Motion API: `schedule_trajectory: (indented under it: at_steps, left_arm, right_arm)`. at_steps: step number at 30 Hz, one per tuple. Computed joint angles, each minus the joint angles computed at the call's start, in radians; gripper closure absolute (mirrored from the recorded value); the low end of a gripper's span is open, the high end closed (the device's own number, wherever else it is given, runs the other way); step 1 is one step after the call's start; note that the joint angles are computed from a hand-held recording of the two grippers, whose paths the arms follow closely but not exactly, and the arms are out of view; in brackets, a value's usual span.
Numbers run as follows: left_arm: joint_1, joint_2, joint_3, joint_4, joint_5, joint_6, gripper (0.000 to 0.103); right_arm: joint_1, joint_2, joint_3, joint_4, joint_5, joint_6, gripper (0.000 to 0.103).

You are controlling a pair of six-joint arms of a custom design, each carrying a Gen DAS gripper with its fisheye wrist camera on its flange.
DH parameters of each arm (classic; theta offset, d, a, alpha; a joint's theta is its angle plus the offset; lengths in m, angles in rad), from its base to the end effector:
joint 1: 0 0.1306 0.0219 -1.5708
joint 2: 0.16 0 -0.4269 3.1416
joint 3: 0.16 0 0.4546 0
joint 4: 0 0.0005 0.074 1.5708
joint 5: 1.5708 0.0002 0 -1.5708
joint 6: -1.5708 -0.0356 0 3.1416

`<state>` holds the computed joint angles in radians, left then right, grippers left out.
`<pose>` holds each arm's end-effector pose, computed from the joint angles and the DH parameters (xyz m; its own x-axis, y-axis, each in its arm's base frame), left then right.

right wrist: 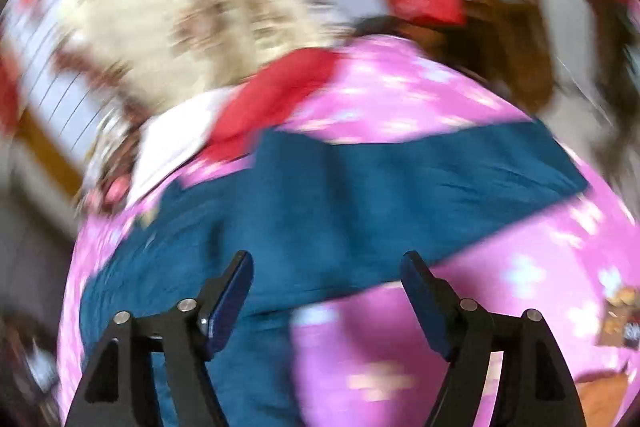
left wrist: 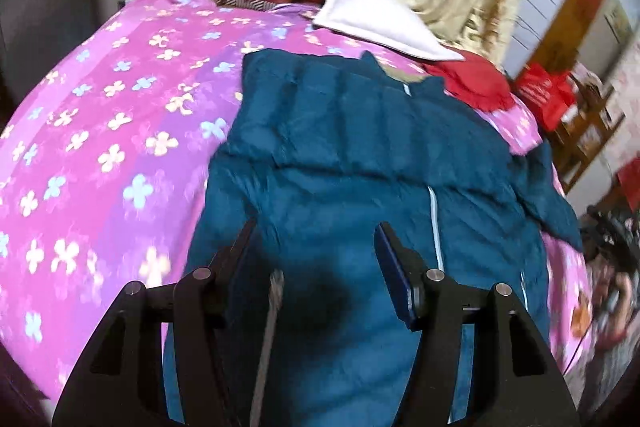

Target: Fold large clothes

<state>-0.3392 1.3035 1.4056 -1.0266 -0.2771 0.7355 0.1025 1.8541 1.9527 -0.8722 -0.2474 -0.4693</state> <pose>0.4684 -0.1555 0.5148 -0.6687 -0.4484 -0.5931 -0.3830 0.8914 -0.2421 0.7302 0.0834 0.4850 -0.7436 0.3643 -0.5607 0.0705 0.8765 0.4761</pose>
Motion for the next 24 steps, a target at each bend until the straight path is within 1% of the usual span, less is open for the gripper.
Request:
schedule_trajectory:
  at_steps: [1,3,5,6,11,13,15,16,18,19,20,21,22,24]
  left_arm:
    - [-0.026,-0.010,-0.007,-0.010,-0.028,0.007,0.044]
    - [-0.060,-0.022,-0.019,-0.022,-0.065,0.019,0.044]
    - [-0.094,-0.030,-0.030,-0.034,-0.103,0.037,0.044]
    - [-0.099,-0.035,-0.039,-0.030,-0.108,0.041,0.044]
    - [-0.118,-0.048,-0.076,0.027,-0.104,0.081,0.044]
    - [-0.118,-0.044,-0.082,0.041,-0.091,0.087,0.044]
    - [-0.124,-0.039,-0.081,0.040,-0.101,0.095,0.044]
    - [-0.127,-0.037,-0.080,0.039,-0.110,0.098,0.044]
    - [-0.130,-0.035,-0.082,0.033,-0.126,0.111,0.044]
    - [-0.130,-0.037,-0.087,0.034,-0.126,0.118,0.044]
    - [-0.129,-0.038,-0.090,0.029,-0.125,0.128,0.044]
    - [-0.128,-0.037,-0.091,0.020,-0.127,0.136,0.044]
    - [-0.127,-0.038,-0.094,0.012,-0.128,0.143,0.044]
    - [-0.125,-0.039,-0.099,0.013,-0.121,0.150,0.044]
  right_arm:
    - [-0.035,0.005,-0.016,0.013,-0.023,-0.066,0.036]
    - [-0.083,0.011,-0.042,0.042,-0.048,-0.164,0.037]
    - [-0.116,0.019,-0.056,0.062,-0.052,-0.230,0.037]
    - [-0.126,0.026,-0.059,0.070,-0.048,-0.257,0.037]
    - [-0.151,0.069,-0.037,0.111,-0.038,-0.345,0.037]
    - [-0.148,0.100,0.003,0.104,-0.031,-0.358,0.037]
    - [-0.150,0.128,0.033,0.109,-0.028,-0.372,0.037]
    - [-0.154,0.127,0.023,0.135,-0.024,-0.376,0.037]
    - [-0.151,0.149,0.051,0.144,-0.005,-0.386,0.039]
    - [-0.152,0.157,0.062,0.135,-0.007,-0.385,0.057]
    - [-0.155,0.175,0.089,0.107,-0.025,-0.380,0.072]
    - [-0.158,0.178,0.094,0.098,-0.029,-0.377,0.093]
    - [-0.160,0.171,0.092,0.099,-0.023,-0.369,0.095]
    - [-0.161,0.164,0.116,0.066,0.029,-0.313,0.098]
